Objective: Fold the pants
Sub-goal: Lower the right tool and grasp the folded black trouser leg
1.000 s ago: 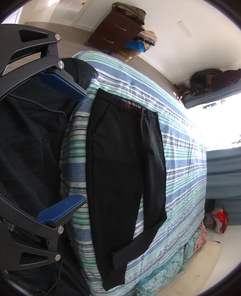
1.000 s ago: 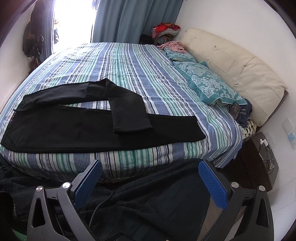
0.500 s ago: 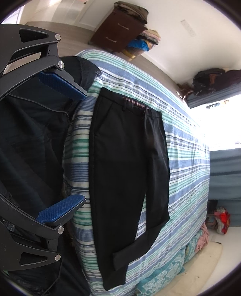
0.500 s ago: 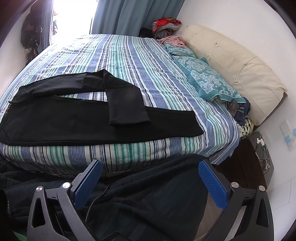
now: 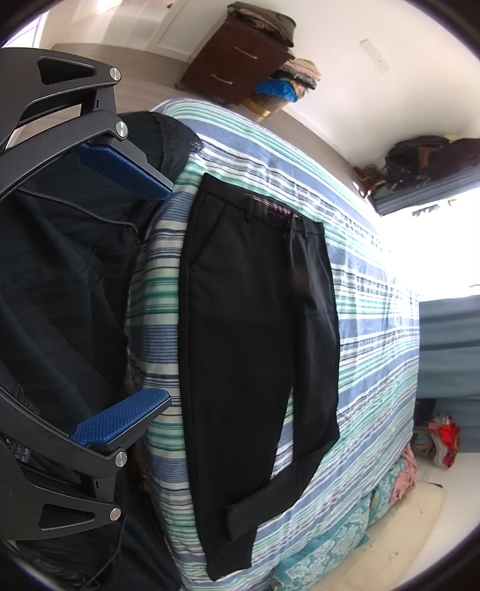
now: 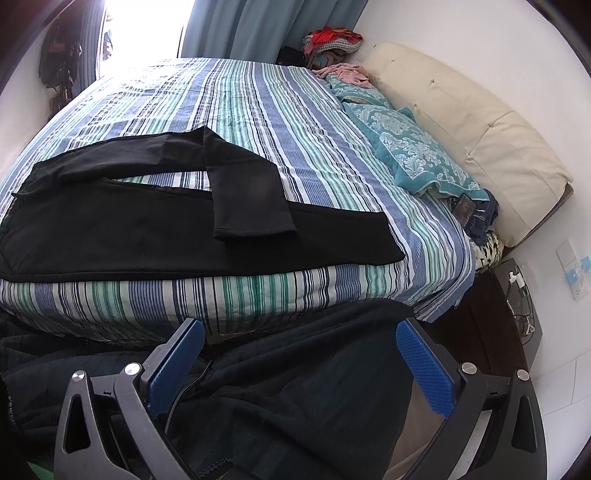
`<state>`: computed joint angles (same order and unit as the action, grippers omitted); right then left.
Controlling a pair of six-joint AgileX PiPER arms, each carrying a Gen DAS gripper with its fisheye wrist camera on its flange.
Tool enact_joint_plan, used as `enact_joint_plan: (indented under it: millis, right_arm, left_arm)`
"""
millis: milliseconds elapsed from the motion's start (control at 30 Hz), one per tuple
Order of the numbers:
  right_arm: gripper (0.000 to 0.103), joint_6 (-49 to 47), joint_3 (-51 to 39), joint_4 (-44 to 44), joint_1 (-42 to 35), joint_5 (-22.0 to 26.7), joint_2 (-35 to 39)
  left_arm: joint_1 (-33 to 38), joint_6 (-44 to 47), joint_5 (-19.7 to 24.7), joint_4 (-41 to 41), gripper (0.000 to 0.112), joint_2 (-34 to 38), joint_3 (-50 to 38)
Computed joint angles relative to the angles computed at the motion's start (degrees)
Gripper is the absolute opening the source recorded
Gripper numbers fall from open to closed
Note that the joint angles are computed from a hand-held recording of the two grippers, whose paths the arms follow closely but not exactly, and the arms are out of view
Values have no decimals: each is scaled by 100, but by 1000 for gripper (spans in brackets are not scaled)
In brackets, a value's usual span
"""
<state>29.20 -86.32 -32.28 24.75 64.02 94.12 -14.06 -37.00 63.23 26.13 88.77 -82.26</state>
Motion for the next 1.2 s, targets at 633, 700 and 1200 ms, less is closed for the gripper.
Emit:
enact_joint_plan:
  millis: [633, 700, 1200]
  right_arm:
    - [103, -13, -36, 43, -31, 69, 90]
    - [103, -15, -37, 49, -42, 71, 107]
    - [103, -2842, 983, 2936, -1619, -3227, -724]
  left_arm:
    - [-21, -10, 50, -17, 102, 49, -23]
    - [-23, -10, 51, -15, 102, 47, -22]
    - [45, 184, 66, -116, 102, 155, -114]
